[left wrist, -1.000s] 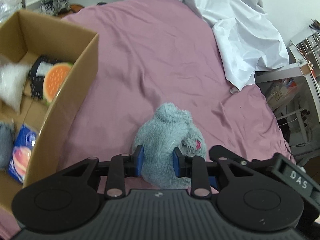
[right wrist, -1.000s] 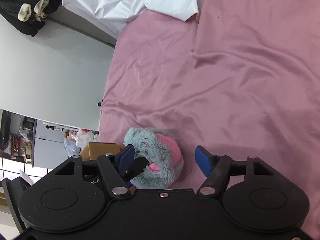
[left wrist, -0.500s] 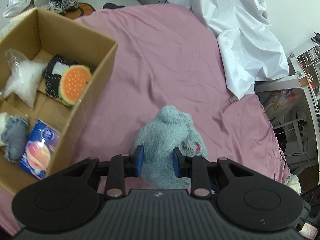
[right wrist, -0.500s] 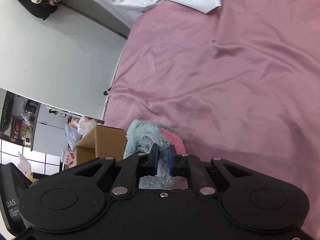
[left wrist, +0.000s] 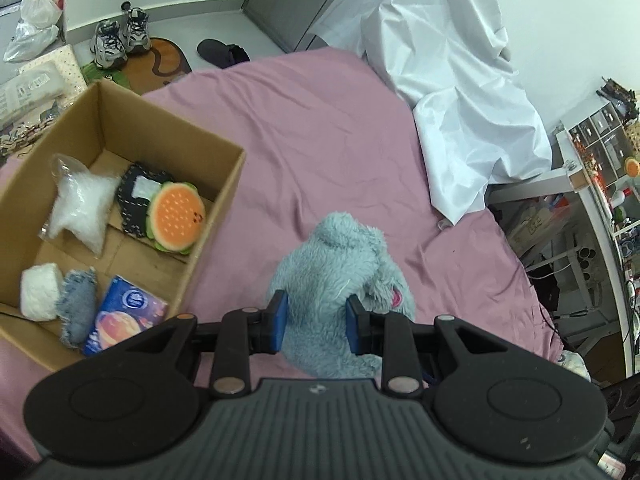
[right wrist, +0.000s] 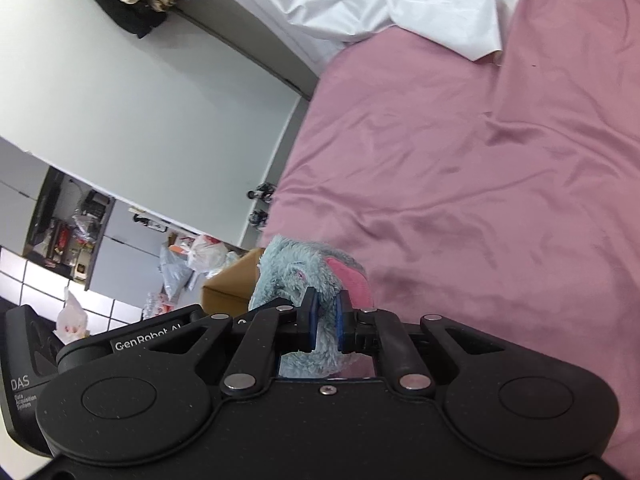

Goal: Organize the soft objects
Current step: 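Carry the grey plush over the box with both tools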

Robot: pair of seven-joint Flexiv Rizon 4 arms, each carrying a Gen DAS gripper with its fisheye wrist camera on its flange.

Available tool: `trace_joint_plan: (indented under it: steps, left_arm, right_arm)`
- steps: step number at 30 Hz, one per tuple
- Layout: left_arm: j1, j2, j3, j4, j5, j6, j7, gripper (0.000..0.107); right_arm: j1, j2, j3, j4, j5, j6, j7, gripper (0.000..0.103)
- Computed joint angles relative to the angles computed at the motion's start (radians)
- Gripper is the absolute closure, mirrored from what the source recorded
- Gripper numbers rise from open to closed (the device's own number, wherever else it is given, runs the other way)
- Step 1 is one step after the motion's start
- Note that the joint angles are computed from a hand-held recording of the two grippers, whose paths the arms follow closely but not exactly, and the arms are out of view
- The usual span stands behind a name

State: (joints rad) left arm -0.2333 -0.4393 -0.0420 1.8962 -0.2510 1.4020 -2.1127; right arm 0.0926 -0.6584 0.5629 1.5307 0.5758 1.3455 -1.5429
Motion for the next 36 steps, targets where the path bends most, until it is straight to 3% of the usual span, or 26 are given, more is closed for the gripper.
trace_joint_plan:
  steps: [16, 21, 30, 36]
  left_arm:
    - [0.069, 0.126, -0.019, 0.142, -0.042, 0.07, 0.067, 0.079]
    - [0.112, 0.156, -0.05, 0.197, -0.095, 0.105, 0.114, 0.079]
    - [0.203, 0.187, -0.135, 0.29, -0.245, 0.17, 0.224, 0.079]
    - [0.205, 0.168, -0.107, 0.304, -0.256, 0.164, 0.23, 0.079]
  right_arm:
    - [-0.008, -0.013, 0.116, -0.026, 0.055, 0.053, -0.187, 0.094]
    - [-0.019, -0.039, 0.172, -0.046, 0.075, 0.066, -0.261, 0.089]
    - [-0.016, -0.055, 0.213, -0.06, 0.098, 0.085, -0.361, 0.087]
    - [0.009, -0.043, 0.183, -0.053, 0.095, 0.119, -0.329, 0.084]
